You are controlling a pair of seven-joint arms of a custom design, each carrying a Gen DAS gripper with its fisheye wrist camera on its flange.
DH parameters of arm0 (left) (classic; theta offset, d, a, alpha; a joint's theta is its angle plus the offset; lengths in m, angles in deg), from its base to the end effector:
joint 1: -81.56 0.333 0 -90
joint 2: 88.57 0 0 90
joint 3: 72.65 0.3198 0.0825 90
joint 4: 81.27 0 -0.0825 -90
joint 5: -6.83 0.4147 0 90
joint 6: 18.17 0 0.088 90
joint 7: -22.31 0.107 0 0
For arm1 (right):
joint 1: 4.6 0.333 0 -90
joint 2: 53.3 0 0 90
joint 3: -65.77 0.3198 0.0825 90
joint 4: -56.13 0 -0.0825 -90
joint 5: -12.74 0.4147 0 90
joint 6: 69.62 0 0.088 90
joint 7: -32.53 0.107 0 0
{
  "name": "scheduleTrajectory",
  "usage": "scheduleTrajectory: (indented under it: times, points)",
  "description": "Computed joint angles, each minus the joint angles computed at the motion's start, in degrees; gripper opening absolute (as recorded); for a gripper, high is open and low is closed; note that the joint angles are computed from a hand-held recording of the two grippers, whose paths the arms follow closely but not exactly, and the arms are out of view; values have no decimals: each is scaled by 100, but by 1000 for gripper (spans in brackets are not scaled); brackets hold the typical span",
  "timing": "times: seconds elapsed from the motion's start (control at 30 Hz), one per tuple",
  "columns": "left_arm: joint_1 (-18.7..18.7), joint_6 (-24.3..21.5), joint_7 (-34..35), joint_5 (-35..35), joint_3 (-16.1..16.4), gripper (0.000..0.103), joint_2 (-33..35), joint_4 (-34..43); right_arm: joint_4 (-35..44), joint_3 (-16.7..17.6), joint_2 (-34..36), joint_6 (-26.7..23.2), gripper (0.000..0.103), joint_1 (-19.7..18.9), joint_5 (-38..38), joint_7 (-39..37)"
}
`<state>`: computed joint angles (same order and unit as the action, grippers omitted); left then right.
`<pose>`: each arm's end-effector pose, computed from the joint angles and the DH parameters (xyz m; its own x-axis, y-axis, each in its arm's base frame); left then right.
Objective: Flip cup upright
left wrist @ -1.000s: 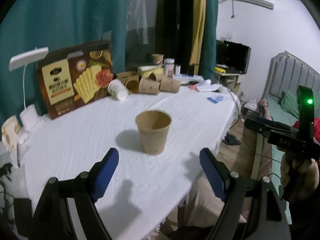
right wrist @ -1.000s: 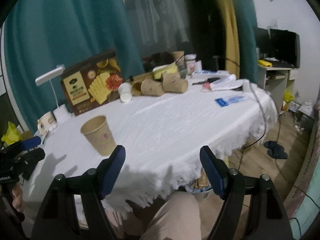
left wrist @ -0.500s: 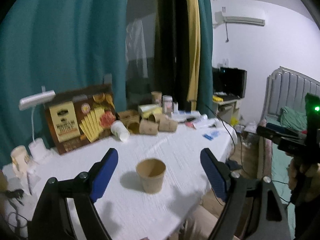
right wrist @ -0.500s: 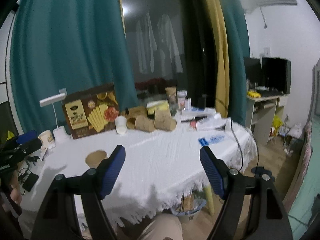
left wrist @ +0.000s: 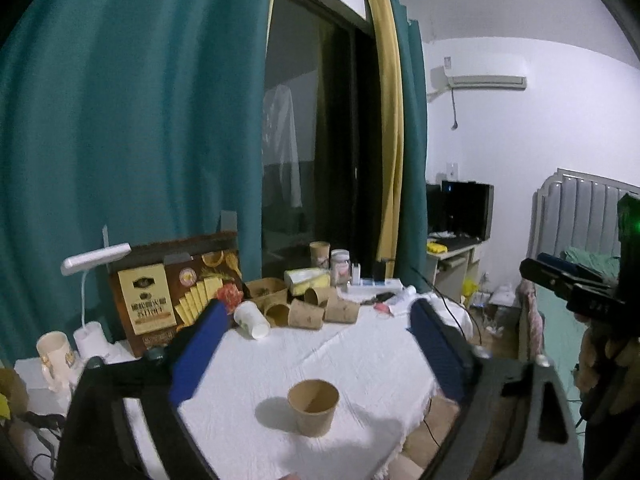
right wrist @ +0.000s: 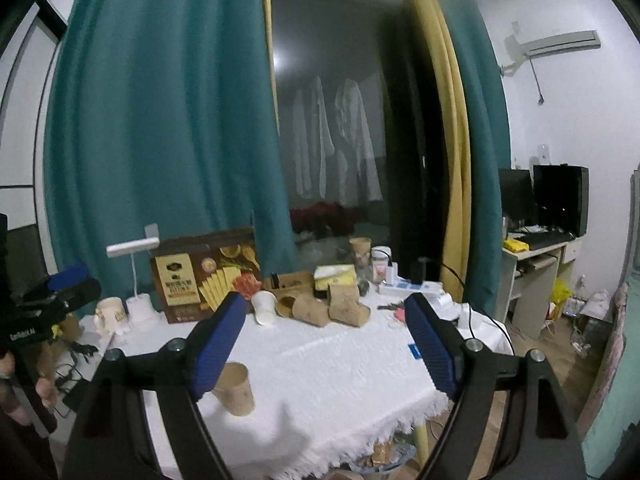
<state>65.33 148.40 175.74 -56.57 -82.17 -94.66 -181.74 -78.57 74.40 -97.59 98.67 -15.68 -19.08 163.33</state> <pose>0.5564 -0.2152 0.7280 -0.6102 -0.7922 0.0094 -0.1506 0.1043 -0.9831 0.3817 0.0453 0.7449 -0.2182 -0.9751 -0.0393 -0.1603 0.0755 -0.9842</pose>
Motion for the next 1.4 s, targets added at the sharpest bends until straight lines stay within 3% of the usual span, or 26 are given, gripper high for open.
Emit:
scheduleTrajectory:
  times: [0.17, 0.43, 1.4]
  points:
    - [13, 74, 77, 9, 23, 96, -15, 44, 253, 53, 209, 22, 91, 135, 11, -115]
    - [81, 200, -136, 293, 7, 96, 58, 36, 492, 199, 480, 30, 91, 113, -103, -52]
    - [243, 214, -403, 465, -88, 96, 303, 238, 639, 115, 772, 12, 91, 201, -310, 44]
